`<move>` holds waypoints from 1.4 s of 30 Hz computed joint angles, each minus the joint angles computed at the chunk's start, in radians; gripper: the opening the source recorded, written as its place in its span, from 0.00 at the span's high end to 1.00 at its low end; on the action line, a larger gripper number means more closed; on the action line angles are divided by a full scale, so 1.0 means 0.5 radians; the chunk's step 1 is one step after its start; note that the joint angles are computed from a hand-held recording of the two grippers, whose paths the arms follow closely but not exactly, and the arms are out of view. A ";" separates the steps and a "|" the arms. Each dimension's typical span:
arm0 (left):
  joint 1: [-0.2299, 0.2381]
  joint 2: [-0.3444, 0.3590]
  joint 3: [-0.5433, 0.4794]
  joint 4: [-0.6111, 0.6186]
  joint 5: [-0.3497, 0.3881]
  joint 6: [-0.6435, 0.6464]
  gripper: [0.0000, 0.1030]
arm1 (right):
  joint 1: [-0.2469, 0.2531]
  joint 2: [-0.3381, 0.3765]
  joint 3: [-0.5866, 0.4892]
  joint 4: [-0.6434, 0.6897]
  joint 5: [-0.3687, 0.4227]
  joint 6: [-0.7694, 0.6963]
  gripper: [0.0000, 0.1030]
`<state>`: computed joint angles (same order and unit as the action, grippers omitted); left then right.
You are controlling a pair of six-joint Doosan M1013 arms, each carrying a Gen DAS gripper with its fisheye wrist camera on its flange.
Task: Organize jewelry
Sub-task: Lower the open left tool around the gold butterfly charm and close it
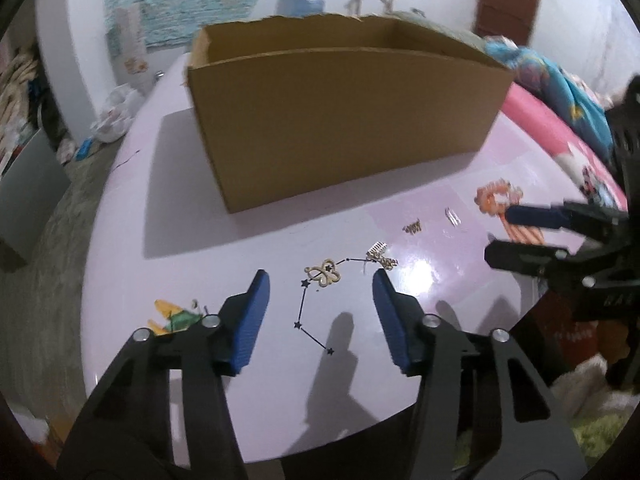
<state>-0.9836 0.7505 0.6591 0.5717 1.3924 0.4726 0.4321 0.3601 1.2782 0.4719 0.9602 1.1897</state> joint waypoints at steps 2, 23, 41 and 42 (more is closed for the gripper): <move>0.019 0.003 -0.004 -0.061 -0.018 0.128 0.59 | 0.002 0.008 -0.011 0.008 0.005 -0.011 0.33; 0.094 0.053 -0.102 -0.336 -0.003 0.640 0.82 | 0.002 0.071 -0.073 0.033 0.058 0.023 0.33; 0.069 0.016 -0.049 -0.235 -0.017 0.547 0.82 | -0.009 0.046 -0.053 0.095 0.017 -0.066 0.33; 0.067 0.011 -0.044 -0.224 -0.016 0.523 0.82 | -0.009 0.044 -0.052 0.111 0.015 -0.096 0.34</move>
<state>-0.9502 0.7561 0.6371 0.4596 1.3846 0.7343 0.4279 0.3821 1.2524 0.5276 0.9676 1.1418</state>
